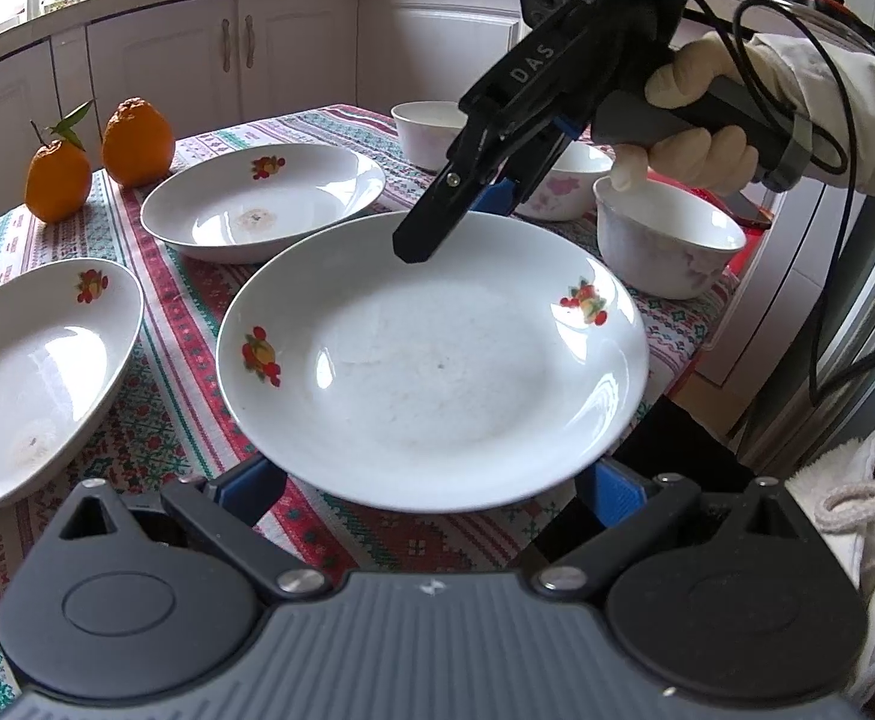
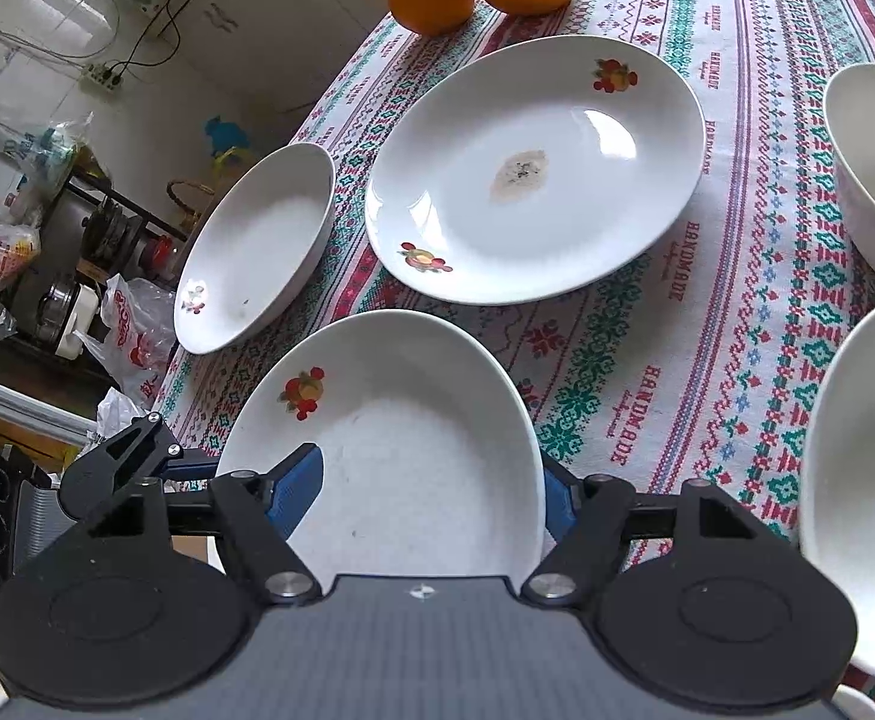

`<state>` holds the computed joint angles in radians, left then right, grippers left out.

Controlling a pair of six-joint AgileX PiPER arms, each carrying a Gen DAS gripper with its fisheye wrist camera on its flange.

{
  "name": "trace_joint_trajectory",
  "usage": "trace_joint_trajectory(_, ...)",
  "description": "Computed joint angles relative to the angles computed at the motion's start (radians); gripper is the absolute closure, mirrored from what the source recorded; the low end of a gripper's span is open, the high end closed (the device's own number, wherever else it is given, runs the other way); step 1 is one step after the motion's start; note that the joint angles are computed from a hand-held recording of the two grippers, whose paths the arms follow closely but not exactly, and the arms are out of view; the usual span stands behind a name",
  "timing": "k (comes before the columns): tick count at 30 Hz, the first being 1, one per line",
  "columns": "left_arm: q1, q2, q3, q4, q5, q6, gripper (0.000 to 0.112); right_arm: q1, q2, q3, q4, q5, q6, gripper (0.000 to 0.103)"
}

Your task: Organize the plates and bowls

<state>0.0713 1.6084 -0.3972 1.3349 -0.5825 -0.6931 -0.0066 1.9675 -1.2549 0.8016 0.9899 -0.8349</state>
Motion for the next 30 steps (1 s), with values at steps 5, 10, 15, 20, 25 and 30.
trace_joint_trajectory(5,0.011,-0.017,-0.003,0.025,0.001,-0.025,0.011,0.01,-0.002,-0.007,0.008,-0.003,-0.006,0.025)
trace_joint_trajectory(10,0.034,-0.04,-0.002,0.056,-0.01,-0.046,0.011,0.024,0.001,-0.031,0.005,-0.002,0.003,0.025)
trace_joint_trajectory(15,0.068,-0.061,-0.01,0.108,-0.034,-0.094,0.011,0.039,0.003,-0.055,0.004,-0.002,0.012,0.025)
trace_joint_trajectory(20,0.093,-0.08,-0.014,0.135,-0.047,-0.118,0.011,0.059,0.006,-0.081,-0.006,-0.005,0.03,0.025)
trace_joint_trajectory(25,0.128,-0.098,-0.018,0.156,-0.061,-0.132,0.011,0.079,0.015,-0.118,-0.005,0.0,0.041,0.025)
trace_joint_trajectory(30,0.179,-0.109,-0.033,0.191,-0.079,-0.15,0.011,0.111,0.038,-0.178,-0.015,0.009,0.066,0.025)
